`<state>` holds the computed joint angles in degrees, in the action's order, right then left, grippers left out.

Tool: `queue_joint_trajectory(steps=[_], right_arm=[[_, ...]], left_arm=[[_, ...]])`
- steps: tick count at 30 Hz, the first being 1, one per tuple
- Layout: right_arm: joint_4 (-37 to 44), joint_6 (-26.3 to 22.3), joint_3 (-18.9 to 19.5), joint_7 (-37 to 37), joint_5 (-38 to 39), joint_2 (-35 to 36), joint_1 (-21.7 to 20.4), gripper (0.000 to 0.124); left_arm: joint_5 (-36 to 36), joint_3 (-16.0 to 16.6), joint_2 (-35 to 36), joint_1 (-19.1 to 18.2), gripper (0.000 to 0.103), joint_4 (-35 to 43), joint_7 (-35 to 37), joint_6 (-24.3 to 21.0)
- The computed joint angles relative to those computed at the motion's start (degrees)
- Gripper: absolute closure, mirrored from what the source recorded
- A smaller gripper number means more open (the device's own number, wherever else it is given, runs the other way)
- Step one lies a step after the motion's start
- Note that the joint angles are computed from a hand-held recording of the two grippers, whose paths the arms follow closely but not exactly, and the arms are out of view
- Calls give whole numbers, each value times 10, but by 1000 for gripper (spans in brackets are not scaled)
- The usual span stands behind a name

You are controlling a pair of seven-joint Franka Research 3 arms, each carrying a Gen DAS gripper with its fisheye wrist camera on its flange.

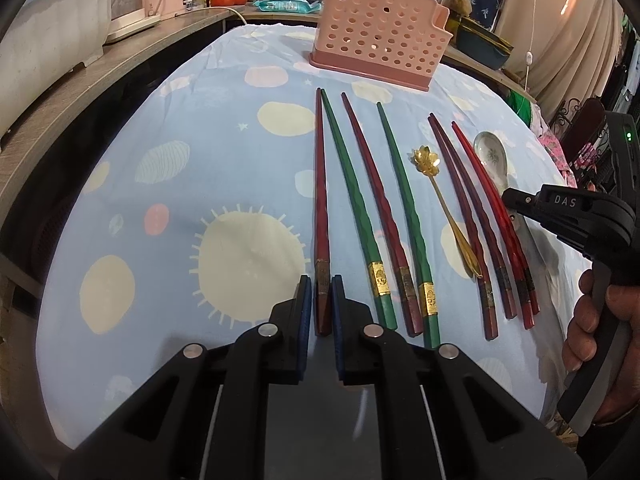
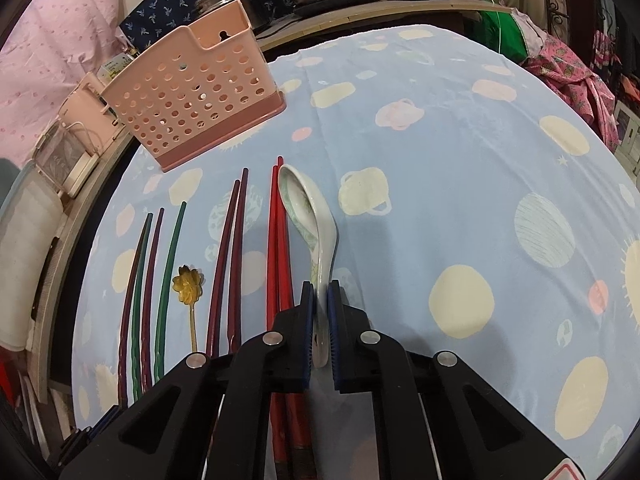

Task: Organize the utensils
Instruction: 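Grasp a dark red chopstick with the left tool while the right tool grasps the white ceramic spoon, then lift the chopstick with the left tool while the right tool carries the spoon to the pink holder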

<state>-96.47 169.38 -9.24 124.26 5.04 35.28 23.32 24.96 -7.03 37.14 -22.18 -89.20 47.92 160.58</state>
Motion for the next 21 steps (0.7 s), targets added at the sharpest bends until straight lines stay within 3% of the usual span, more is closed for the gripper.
queue_joint_trajectory(steps=[8, 21], right_arm=[[-62, 31, -11, 5, 2, -43, 12, 118], [-146, 94, -96, 48, -20, -109, 86, 118]], left_arm=[[-26, -20, -11, 20, 96, -18, 21, 12], [11, 17, -58, -3, 96, -59, -26, 55]])
